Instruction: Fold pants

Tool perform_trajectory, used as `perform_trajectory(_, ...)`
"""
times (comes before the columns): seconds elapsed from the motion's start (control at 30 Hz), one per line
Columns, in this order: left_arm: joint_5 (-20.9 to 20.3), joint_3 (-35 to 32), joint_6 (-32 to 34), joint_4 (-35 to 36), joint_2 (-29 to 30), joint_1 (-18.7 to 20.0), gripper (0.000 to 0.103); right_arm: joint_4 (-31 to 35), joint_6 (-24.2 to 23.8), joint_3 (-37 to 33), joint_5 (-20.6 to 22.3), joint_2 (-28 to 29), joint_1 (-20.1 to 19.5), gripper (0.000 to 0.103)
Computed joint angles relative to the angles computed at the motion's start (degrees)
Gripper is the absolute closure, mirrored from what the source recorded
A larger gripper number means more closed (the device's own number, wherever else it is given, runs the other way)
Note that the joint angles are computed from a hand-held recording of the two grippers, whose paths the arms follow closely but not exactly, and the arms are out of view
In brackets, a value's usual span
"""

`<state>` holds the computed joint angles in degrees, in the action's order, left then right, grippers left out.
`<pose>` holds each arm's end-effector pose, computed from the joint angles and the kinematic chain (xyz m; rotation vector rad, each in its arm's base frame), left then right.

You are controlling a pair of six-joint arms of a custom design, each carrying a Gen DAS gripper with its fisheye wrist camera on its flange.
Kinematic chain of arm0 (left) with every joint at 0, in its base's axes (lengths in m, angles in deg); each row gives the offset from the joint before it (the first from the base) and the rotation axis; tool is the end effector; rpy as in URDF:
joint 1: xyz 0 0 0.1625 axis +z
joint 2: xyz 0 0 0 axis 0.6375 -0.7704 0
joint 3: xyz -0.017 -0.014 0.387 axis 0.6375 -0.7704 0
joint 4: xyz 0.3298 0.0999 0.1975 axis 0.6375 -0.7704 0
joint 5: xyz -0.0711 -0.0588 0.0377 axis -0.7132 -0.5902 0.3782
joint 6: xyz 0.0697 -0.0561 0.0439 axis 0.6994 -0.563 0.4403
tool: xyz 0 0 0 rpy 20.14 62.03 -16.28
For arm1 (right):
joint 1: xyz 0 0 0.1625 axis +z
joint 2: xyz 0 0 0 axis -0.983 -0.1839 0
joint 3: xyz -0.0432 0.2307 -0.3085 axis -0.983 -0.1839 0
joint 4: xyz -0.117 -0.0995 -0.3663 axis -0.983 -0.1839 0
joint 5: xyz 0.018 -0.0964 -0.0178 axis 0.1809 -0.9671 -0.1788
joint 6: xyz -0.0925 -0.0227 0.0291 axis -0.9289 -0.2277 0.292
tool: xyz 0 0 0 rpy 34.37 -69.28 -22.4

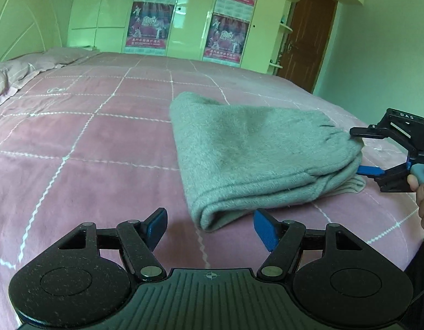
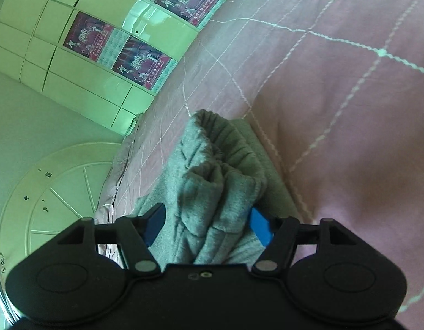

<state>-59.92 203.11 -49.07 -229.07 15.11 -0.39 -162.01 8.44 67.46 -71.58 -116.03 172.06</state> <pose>-0.1422 -0.3976 0.1894 0.3609 2.2646 -1.2441 0.1602 -0.5321 0.1991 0.1021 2.8705 -1.0641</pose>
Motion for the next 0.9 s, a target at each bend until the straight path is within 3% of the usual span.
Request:
perform_trajectory(0.07, 1.6, -2.0, -1.9, 4.0, 1.0, 1.1, 0.034, 1.1, -0.5, -1.0, -2.7, 1.0, 0.9, 0.046)
perform_trajectory(0.13, 6.0, -3.9, -2.1, 4.0, 3.8, 2.1, 0.034, 0.5, -1.3, -1.5, -4.5, 1.9, 1.7, 0.05)
perform_trajectory(0.27, 7.7, -3.3, -0.6, -1.2, 5.7, 2.3, 0.033, 1.7, -2.1, -2.8, -7.9, 3.2, 3.4, 0.053)
perform_trajectory(0.3, 8.6, -3.4, -0.2, -1.1, 6.2, 2.0, 0.033, 1.4, -2.7, -3.1, -8.8, 3.4, 3.9, 0.067)
perform_trajectory(0.33, 9.4, -3.7, 0.6, -2.1, 7.0, 1.8, 0.033, 0.7, -3.0, -3.6, -8.6, 3.6, 4.4, 0.071)
perform_trajectory(0.43, 9.8, -2.8, 1.0, -3.9, 6.8, 1.3, 0.033, -5.2, -3.3, -1.0, -2.6, 1.4, 3.8, 0.075)
perform_trajectory(0.5, 9.3, -2.6, 1.0, -3.5, 6.6, 1.4, 0.032, -6.4, -4.2, 0.3, -3.5, 0.6, 3.7, 0.075)
perform_trajectory(0.57, 9.0, -2.6, 1.0, -3.4, 6.6, 1.6, 0.031, -2.8, -2.5, 0.2, -7.2, 0.9, 2.1, 0.075)
perform_trajectory(0.67, 8.9, -2.6, 0.5, -2.0, 6.2, 1.7, 0.029, -2.2, -1.0, 2.3, -1.6, -0.4, -1.6, 0.071)
perform_trajectory(0.73, 8.5, -1.8, -2.0, 1.6, 4.2, 1.2, 0.028, -2.6, -3.2, 3.3, -1.1, -1.9, -1.4, 0.057)
perform_trajectory(0.83, 9.1, -0.7, -6.1, 6.8, 1.0, 0.3, 0.024, -6.3, -8.4, 5.2, -3.1, -3.9, -0.6, 0.047)
perform_trajectory(0.9, 9.0, 0.1, -8.1, 8.7, -1.0, -0.1, 0.019, -8.0, -9.1, 6.7, -2.2, -5.4, -1.5, 0.043)
